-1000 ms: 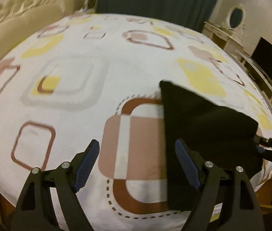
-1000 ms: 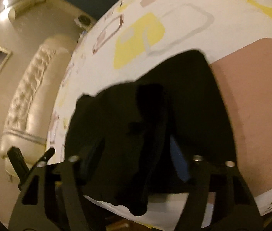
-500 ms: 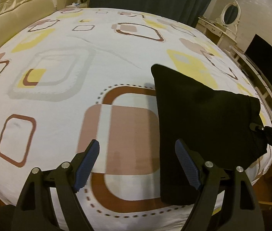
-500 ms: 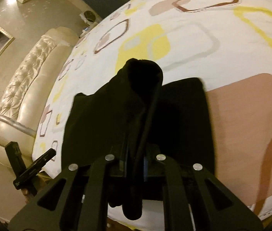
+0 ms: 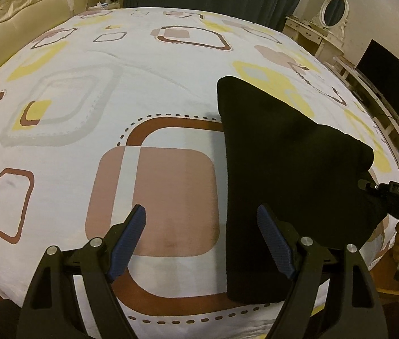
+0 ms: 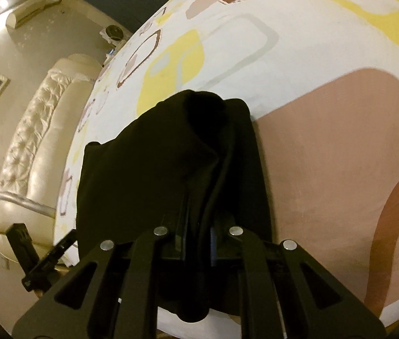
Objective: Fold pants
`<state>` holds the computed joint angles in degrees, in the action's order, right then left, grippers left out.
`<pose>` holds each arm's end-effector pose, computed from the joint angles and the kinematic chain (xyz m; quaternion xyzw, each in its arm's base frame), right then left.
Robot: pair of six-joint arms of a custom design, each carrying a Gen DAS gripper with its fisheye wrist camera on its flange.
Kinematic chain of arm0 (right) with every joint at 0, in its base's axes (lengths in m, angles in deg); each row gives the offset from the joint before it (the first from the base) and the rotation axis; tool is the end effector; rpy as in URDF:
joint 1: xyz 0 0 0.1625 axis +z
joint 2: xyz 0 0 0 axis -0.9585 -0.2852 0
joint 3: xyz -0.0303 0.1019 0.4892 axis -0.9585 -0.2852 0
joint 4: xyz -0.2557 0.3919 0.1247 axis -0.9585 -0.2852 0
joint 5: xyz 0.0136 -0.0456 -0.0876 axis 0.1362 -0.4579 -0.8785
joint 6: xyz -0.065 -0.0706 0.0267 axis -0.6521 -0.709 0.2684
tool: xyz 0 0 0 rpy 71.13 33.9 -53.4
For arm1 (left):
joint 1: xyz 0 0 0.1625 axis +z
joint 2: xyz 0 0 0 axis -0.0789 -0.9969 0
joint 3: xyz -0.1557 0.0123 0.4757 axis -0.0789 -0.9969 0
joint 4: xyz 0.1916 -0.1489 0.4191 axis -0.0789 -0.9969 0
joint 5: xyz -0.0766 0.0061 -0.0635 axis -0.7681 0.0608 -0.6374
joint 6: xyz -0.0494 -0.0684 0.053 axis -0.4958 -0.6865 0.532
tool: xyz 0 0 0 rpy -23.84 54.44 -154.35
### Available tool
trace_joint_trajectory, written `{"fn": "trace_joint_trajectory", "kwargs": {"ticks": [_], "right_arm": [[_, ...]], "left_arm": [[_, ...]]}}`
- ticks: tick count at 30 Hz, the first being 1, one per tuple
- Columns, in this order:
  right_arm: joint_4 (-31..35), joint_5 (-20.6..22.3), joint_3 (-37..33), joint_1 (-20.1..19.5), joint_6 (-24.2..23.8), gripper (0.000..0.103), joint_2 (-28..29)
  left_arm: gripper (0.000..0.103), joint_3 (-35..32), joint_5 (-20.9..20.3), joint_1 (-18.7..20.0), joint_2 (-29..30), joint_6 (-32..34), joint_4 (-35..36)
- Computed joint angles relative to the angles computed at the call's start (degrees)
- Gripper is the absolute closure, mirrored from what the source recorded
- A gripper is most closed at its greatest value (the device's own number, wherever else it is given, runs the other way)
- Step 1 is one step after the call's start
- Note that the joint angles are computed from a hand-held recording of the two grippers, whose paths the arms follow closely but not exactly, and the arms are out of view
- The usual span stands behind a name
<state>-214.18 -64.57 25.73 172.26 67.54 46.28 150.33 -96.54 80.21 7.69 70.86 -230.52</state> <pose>0.2419 -0.7872 -0.0145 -0.0080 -0.9760 0.2129 0.0441 0.0168 -0.7165 0.2878 0.0709 0.9109 -0.2901 0.2848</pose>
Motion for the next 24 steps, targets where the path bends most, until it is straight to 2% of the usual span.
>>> {"fn": "trace_joint_trajectory", "kwargs": {"ticks": [6,8,9,11,13,14,16,18,22,24], "right_arm": [[-0.95,1.56,0.47,-0.37,1.10,0.092,-0.02],[-0.84,2.10,0.49,-0.39,1.61,0.091,-0.23],[-1.08,2.51,0.85,-0.39,1.96,0.086,-0.57],[-2.79,2.50,2.21,-0.27,2.42,0.070,-1.64],[-6.77,3.12,4.10,-0.30,2.52,0.031,-2.75],[-8.76,2.17,5.03,-0.11,2.52,0.026,-3.34],[-9.27,1.27,5.70,-0.06,1.50,0.024,-4.03],[-6.60,1.84,5.49,-0.58,0.89,0.023,-4.33],[-4.61,4.43,4.94,-1.95,2.58,0.023,-3.70],[-4.46,7.31,4.78,-2.81,3.38,0.023,-3.11]], "left_arm": [[0.023,-0.18,-0.10,0.16,0.02,-0.23,0.25],[0.023,-0.18,0.00,0.13,-0.08,-0.33,0.49],[0.023,-0.18,-0.12,0.13,-0.20,-0.31,0.72],[0.023,-0.30,-0.88,0.23,-0.52,-0.46,1.46],[0.023,-0.30,-2.41,0.43,-1.08,-1.12,2.17],[0.023,-0.28,-3.27,0.56,-1.30,-1.30,2.46],[0.023,-0.52,-5.43,0.89,-1.47,-1.16,3.38],[0.023,-0.60,-5.41,0.73,-0.98,-0.45,2.92],[0.023,-1.83,-8.39,1.05,0.20,-0.47,5.20],[0.023,-2.91,-10.79,1.48,0.88,-1.15,7.29]]}}
